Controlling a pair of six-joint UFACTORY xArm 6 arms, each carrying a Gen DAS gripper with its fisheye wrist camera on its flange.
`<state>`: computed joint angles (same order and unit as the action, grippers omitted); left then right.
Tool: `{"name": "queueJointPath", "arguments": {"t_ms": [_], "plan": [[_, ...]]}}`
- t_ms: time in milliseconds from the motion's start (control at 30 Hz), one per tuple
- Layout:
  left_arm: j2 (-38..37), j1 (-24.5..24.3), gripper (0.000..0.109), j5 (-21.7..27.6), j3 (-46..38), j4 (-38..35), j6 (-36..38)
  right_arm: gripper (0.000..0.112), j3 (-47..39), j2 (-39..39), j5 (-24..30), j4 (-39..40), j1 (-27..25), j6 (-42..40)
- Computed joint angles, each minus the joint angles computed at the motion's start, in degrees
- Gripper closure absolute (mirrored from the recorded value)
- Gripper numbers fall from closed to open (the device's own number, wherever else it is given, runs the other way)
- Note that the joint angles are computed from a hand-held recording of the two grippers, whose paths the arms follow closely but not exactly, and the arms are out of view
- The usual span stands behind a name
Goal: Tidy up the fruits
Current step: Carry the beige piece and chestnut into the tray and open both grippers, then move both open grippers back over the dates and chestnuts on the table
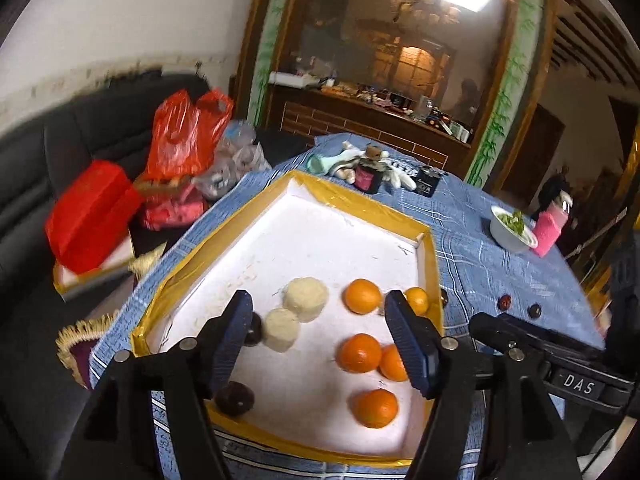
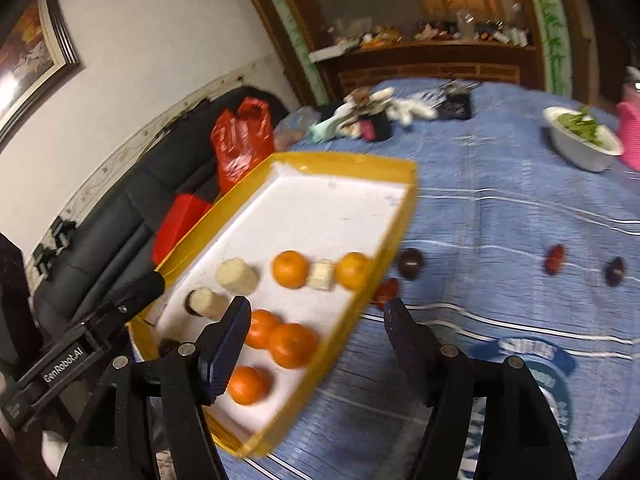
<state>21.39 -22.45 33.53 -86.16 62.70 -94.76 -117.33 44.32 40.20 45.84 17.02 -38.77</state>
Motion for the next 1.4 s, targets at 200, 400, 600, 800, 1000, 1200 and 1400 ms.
{"name": "queueJointPath", "arguments": {"t_ms": [200,400,600,800,1000,1200,1400], "plan": [[4.1,-6.1,0.034,9.2,-8.0,2.1,7.1,0.035,10.0,-5.7,-5.8,3.8,-2.1,-3.4],[6.3,-8.9,0.031,11.5,-12.3,1.5,10.7,0.035,14.6,-8.2,-8.6,6.3,-4.4,-4.2],[9.0,-10.8,0.031,13.4,-16.7,-0.7,14.9,0.032,18.2,-10.5,-10.9,9.8,-6.0,-7.1],[11.5,-12.3,0.03,14.6,-20.6,-2.6,18.6,0.025,22.4,-13.4,-17.0,12.7,-6.4,-11.5],[13.4,-13.2,0.03,15.5,-23.4,-3.9,21.1,0.013,25.5,-15.7,-26.5,19.4,-6.0,-19.0],[14.5,-13.5,0.028,15.3,-24.6,-5.3,22.7,0.012,24.6,-15.8,-31.3,33.2,-7.2,-30.4],[15.6,-12.9,0.027,13.7,-25.4,-7.8,24.7,0.012,23.4,-14.0,-26.3,20.0,-10.3,-16.4]]}}
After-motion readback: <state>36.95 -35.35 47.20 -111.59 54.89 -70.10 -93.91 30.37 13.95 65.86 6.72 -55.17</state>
